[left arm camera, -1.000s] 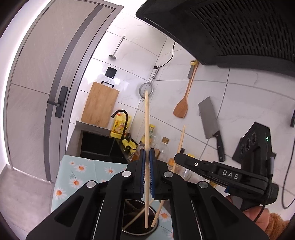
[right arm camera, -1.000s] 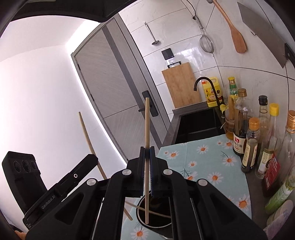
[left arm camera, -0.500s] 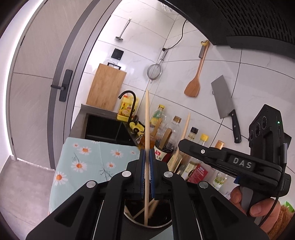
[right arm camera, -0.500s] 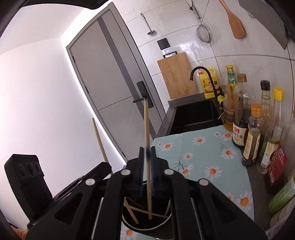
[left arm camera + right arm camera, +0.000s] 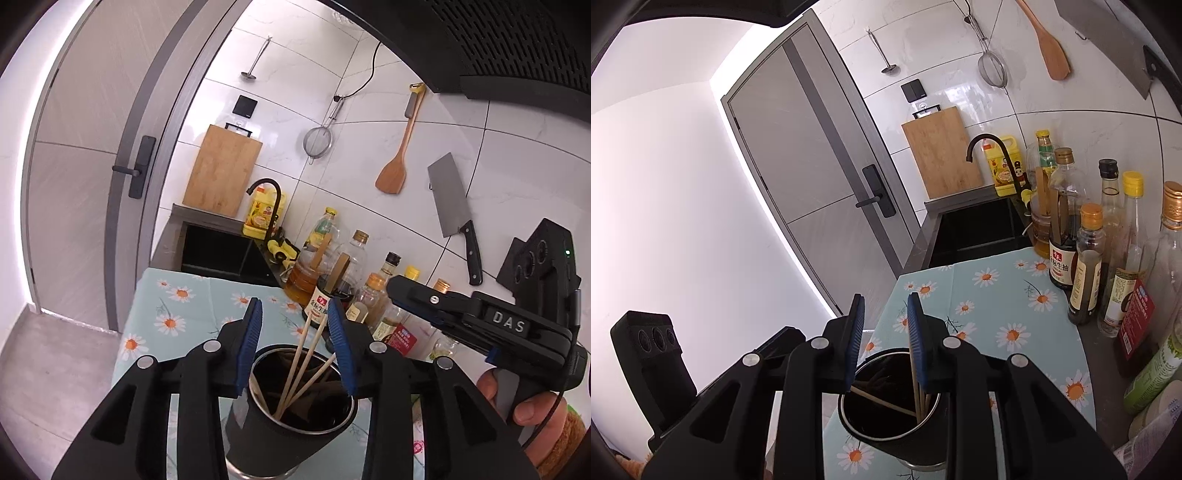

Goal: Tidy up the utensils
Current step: 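Drop the chopstick into the black holder by opening the right tool, then move the right tool back down to the loose chopsticks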

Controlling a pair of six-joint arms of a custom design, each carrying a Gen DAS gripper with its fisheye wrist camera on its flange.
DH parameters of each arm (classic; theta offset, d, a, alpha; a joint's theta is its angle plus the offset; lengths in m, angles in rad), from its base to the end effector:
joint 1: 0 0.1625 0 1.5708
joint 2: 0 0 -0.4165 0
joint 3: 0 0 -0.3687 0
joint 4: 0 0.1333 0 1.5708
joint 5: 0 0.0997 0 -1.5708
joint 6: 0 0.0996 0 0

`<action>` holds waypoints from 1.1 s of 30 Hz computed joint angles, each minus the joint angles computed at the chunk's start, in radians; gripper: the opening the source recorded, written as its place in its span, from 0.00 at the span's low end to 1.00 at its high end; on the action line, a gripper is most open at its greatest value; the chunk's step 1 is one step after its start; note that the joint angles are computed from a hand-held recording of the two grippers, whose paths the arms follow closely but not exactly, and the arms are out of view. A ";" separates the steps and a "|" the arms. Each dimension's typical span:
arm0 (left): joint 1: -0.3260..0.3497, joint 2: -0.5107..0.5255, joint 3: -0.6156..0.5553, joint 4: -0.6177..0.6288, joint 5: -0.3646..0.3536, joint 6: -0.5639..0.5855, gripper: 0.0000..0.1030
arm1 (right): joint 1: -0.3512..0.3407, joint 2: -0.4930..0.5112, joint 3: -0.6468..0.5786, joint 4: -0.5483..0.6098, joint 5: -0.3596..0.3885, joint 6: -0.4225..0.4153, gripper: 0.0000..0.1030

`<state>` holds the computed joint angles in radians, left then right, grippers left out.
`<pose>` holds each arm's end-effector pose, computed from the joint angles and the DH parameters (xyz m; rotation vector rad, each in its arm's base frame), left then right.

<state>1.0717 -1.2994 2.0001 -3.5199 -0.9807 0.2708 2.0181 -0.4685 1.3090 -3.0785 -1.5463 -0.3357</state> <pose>-0.0753 -0.5325 0.3944 0.3806 2.2249 -1.6542 0.4500 -0.6243 0.0594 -1.1230 2.6880 -1.0060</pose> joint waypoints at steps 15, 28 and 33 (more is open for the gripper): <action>-0.149 -0.147 0.103 0.155 0.192 -0.058 0.58 | 0.026 -0.181 0.219 -0.024 -0.024 0.005 0.70; -0.245 -0.282 0.212 0.430 0.314 -0.229 0.81 | 0.039 -0.289 0.355 0.028 -0.127 0.018 0.95; -0.234 -0.318 0.244 0.530 0.295 -0.316 0.85 | 0.020 -0.304 0.395 0.073 -0.183 0.039 0.95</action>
<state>0.8373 -1.6176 2.2445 -2.9897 -0.6854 -0.0454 2.0382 -0.7727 1.7040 -3.0057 -1.7293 -0.2970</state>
